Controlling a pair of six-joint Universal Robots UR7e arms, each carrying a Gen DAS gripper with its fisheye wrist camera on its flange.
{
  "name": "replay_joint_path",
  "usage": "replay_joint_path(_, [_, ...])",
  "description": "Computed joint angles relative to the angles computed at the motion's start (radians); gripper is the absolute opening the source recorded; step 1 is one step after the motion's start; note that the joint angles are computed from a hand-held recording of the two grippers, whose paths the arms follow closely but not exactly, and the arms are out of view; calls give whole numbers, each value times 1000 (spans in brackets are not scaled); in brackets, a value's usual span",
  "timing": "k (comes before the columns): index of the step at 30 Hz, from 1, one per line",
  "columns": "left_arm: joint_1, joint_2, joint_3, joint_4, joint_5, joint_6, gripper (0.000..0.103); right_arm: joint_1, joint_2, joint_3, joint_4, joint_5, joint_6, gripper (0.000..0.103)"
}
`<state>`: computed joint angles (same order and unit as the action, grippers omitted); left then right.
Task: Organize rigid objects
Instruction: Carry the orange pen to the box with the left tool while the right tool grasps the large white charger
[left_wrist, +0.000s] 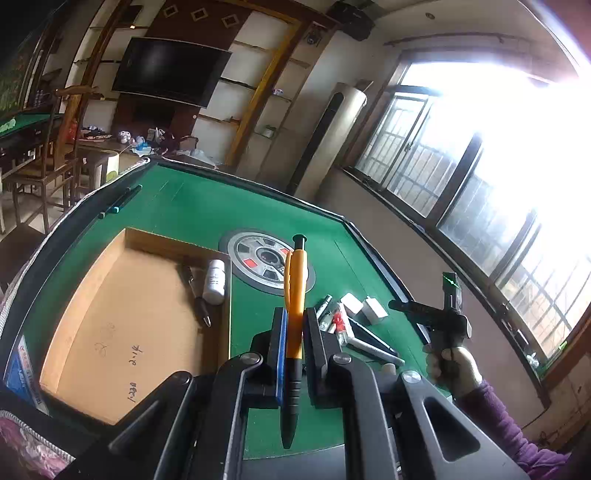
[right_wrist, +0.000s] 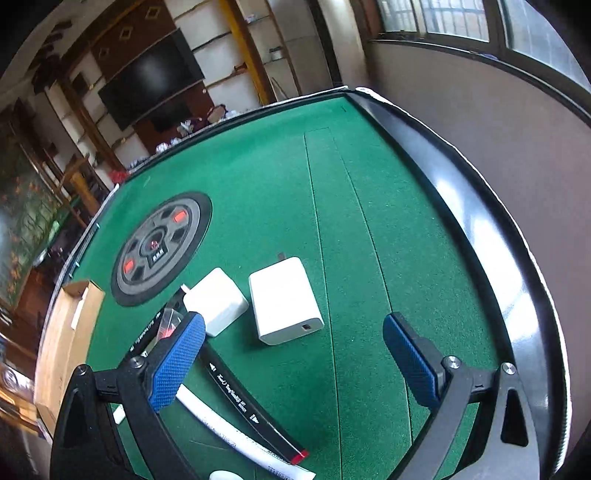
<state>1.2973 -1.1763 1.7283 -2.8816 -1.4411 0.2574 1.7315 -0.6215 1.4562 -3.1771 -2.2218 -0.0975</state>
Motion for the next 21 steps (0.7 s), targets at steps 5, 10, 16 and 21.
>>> replay_joint_path(5, [43,-9,-6,-16,-37,-17,8,6,74,-127,107,-100,-43,97])
replay_joint_path(10, [69,21,-42,1,-32,-37,8,-5,136,-227,215,-136,-50,95])
replay_joint_path(16, [90,60,-82,32,-34,-65,8,-9,152,-237,229,-161,-55,45])
replay_joint_path(21, [101,80,-128,69,-18,-56,8,8,55,-108,158,-65,22,45])
